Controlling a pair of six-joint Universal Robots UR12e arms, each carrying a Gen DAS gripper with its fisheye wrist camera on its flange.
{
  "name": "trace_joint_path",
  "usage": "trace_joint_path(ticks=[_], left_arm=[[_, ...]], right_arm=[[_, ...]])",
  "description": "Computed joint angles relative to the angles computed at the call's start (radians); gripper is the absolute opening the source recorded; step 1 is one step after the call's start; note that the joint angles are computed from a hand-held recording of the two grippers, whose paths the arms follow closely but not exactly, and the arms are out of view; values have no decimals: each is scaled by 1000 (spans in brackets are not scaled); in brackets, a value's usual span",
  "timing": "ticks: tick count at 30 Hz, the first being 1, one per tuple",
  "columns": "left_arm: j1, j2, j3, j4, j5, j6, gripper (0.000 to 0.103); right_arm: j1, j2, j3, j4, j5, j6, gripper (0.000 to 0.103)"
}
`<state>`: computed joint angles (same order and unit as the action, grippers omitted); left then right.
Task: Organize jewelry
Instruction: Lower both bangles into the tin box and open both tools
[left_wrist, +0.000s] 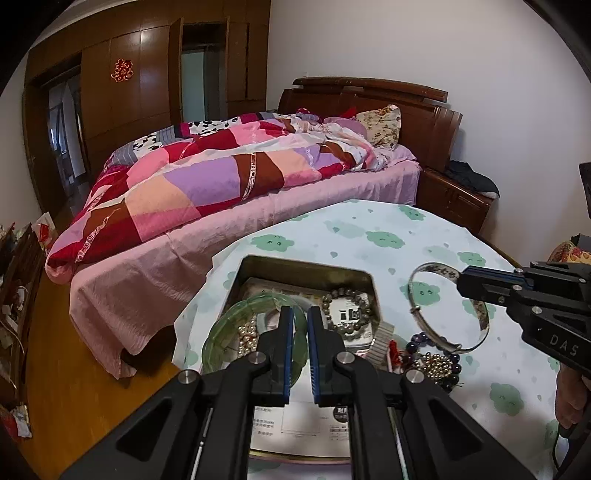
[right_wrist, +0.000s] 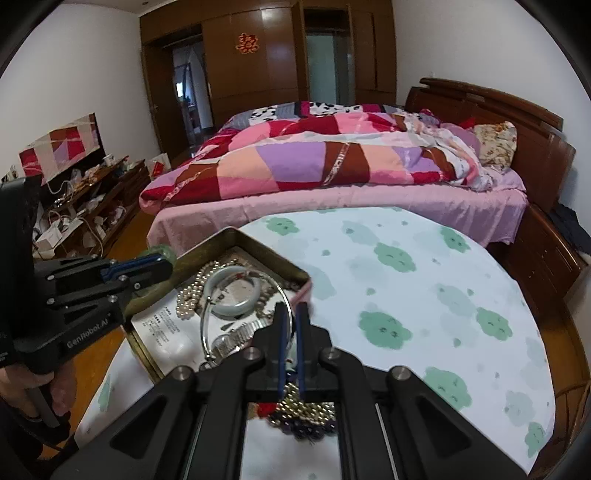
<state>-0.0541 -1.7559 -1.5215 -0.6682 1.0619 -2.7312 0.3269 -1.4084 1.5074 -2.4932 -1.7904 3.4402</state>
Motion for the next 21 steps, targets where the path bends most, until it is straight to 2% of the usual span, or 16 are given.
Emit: trace_joint_path(ticks=[10,21], left_arm=[[6,-14,9,-17,11,-3,6],[6,-32,21,-54,18,-9,7]], right_arm=[[12,46,-44,25,20,-35,6],[25,83,-73,45,28,-34,6]])
